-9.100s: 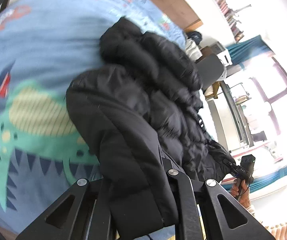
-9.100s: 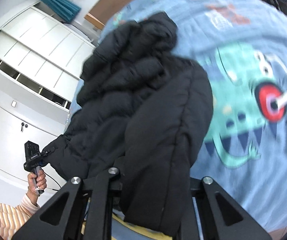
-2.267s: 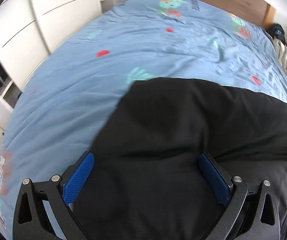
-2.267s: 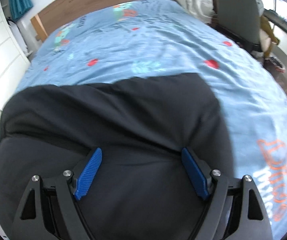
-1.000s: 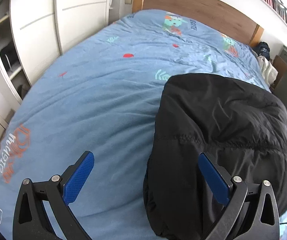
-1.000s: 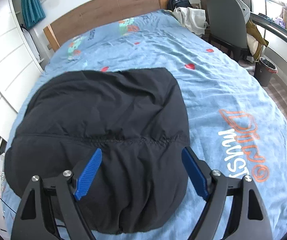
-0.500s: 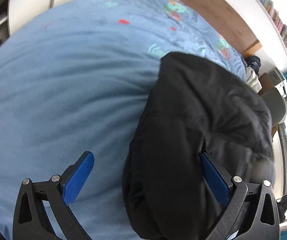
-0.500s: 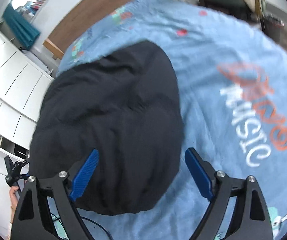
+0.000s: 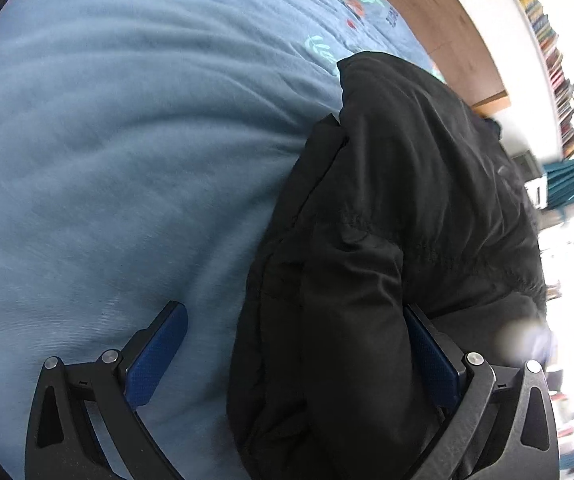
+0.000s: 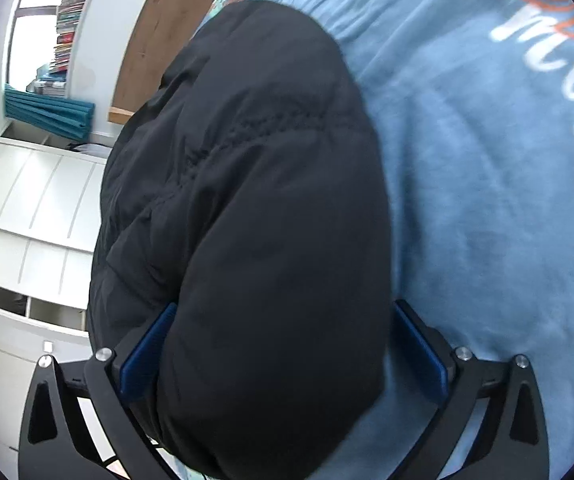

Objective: Fold large clothes

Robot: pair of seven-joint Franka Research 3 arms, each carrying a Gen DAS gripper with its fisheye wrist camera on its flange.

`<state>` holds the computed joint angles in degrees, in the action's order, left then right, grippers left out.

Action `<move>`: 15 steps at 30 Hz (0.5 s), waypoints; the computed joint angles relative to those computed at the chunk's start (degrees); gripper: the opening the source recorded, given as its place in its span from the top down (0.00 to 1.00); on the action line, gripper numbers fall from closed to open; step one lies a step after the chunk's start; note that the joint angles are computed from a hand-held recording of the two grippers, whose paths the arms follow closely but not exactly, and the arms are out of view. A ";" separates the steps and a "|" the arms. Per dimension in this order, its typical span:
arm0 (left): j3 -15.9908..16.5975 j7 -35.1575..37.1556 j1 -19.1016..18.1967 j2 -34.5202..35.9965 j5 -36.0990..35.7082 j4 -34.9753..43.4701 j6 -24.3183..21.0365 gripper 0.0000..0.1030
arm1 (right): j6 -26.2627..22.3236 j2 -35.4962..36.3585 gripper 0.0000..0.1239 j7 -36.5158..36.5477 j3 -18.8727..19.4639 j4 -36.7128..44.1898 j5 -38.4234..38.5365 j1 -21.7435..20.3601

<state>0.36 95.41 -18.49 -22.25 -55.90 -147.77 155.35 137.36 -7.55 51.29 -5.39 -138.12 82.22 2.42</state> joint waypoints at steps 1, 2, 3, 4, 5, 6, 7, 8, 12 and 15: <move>1.09 2.15 -1.01 0.03 -2.59 0.02 -0.22 0.01 | -0.54 0.17 0.17 -0.84 0.00 0.06 1.01 0.14; 1.92 4.33 -1.71 0.04 -5.29 0.12 -0.75 0.01 | -1.84 0.80 0.17 -2.22 -0.13 0.48 2.64 0.27; 2.75 7.05 -2.32 0.09 -8.54 0.38 -1.86 0.01 | -2.53 1.35 0.17 -2.94 -0.04 0.91 3.58 0.33; 3.29 9.56 -2.53 0.23 -11.49 0.68 -3.17 0.01 | -3.51 1.80 0.17 -3.80 0.00 1.25 4.50 0.33; 4.12 12.85 -2.95 0.34 -15.39 0.90 -4.94 0.01 | -4.62 2.36 0.17 -4.90 0.07 1.61 5.70 0.33; 4.98 16.25 -3.28 0.53 -19.37 1.19 -7.15 0.01 | -5.54 2.84 0.17 -5.81 0.17 1.87 6.81 0.29; 5.76 19.28 -3.47 0.97 -22.94 1.56 -9.96 0.01 | -6.17 3.32 0.17 -6.41 0.30 2.12 7.69 0.21; 5.74 20.64 -3.32 1.45 -24.71 1.90 -11.88 0.01 | -6.72 3.66 0.17 -6.95 0.44 2.22 8.73 0.14; 1.78 21.16 -1.93 3.46 -24.36 3.98 -12.88 0.01 | -7.66 4.29 0.17 -7.65 0.99 2.67 9.58 -0.11; -0.93 20.60 -0.23 3.82 -25.47 4.39 -11.64 0.01 | -7.46 4.70 0.17 -6.76 1.25 3.10 8.71 -0.26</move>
<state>-0.57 116.02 -18.72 -18.43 -81.37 -143.37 143.71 129.90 -2.85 44.54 -4.14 -135.03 90.93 2.16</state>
